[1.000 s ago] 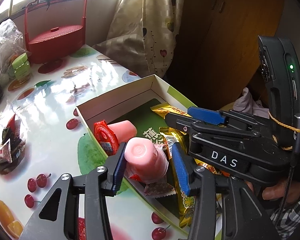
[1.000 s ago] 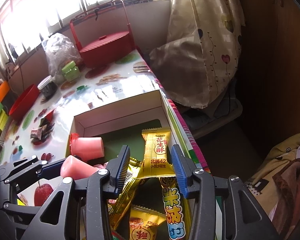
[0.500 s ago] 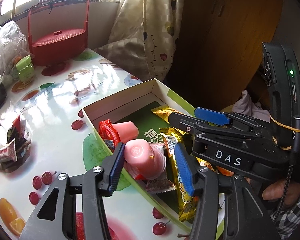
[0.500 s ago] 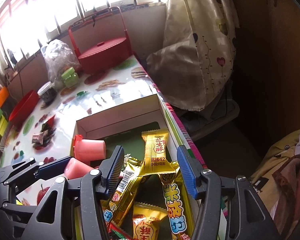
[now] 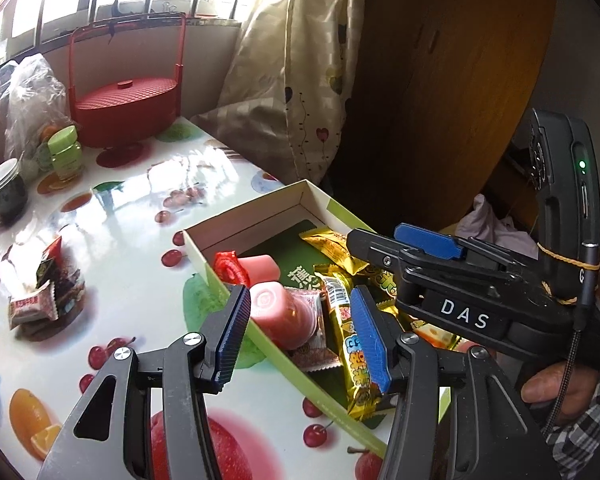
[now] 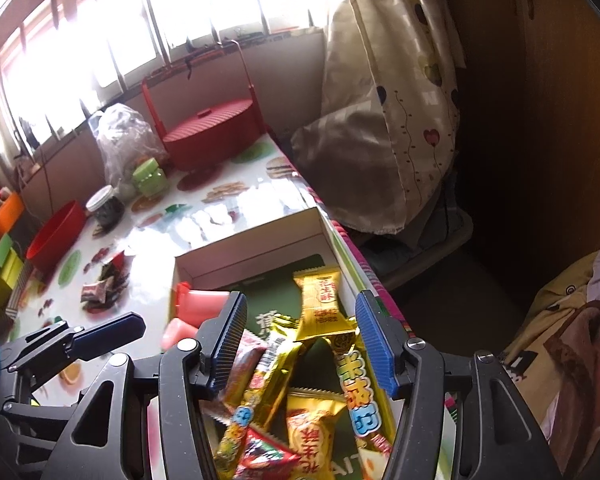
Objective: Organize snacks
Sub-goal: 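Open both tools to release the candy and jelly cup in the box, then move both tools back over the snack pile on the plate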
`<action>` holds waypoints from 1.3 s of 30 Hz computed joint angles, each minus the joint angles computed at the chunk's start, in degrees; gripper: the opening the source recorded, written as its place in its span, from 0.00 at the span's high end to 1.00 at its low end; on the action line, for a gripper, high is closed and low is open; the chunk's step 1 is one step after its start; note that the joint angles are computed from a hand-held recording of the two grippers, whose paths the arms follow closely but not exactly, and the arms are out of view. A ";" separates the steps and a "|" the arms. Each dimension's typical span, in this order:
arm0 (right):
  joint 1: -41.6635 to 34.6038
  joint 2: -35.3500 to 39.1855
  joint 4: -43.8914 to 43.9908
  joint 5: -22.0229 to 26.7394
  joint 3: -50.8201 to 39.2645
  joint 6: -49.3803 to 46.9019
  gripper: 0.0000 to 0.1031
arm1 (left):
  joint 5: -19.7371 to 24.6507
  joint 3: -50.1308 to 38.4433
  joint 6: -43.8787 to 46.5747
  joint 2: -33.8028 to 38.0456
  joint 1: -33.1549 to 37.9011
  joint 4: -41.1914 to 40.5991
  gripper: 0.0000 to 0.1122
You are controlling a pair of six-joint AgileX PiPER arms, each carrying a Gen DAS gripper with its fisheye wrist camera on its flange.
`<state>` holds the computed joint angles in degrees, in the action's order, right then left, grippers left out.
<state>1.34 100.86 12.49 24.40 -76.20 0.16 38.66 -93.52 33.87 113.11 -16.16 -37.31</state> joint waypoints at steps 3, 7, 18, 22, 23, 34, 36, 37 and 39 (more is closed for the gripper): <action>1.04 -0.91 -1.36 -0.39 0.48 1.65 0.45 | -0.48 1.62 0.77 -1.44 1.13 -0.59 0.53; 2.60 -1.70 -2.40 -0.72 0.88 2.87 0.45 | -0.80 3.60 2.44 -3.03 2.77 -2.02 0.53; 7.19 -1.36 -5.31 -0.73 -0.76 5.49 0.45 | -2.36 9.21 4.70 -6.84 7.41 -4.03 0.53; 8.88 -0.34 -5.30 -0.38 -2.07 5.79 0.45 | -2.35 11.02 6.36 -7.87 9.92 -5.93 0.53; 9.33 -0.03 -5.22 -0.21 -2.48 5.69 0.45 | -2.51 11.14 5.98 -7.95 10.26 -5.67 0.53; 14.83 6.18 -3.92 2.96 -10.85 1.65 0.45 | -0.65 11.93 9.15 -8.04 18.91 -8.20 0.53; 15.75 7.69 -2.95 3.62 -12.64 0.13 0.45 | 0.12 11.15 9.24 -7.36 20.56 -8.13 0.53; 16.24 8.56 -2.53 4.06 -13.74 -0.60 0.45 | 0.16 10.68 8.81 -6.93 21.34 -7.63 0.53; 17.22 10.68 -2.55 5.71 -16.75 -0.81 0.45 | 0.03 10.23 9.02 -6.38 22.74 -7.65 0.53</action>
<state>18.57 111.54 9.94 30.11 -92.95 -0.64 38.69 -83.28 42.89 106.74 6.58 -44.96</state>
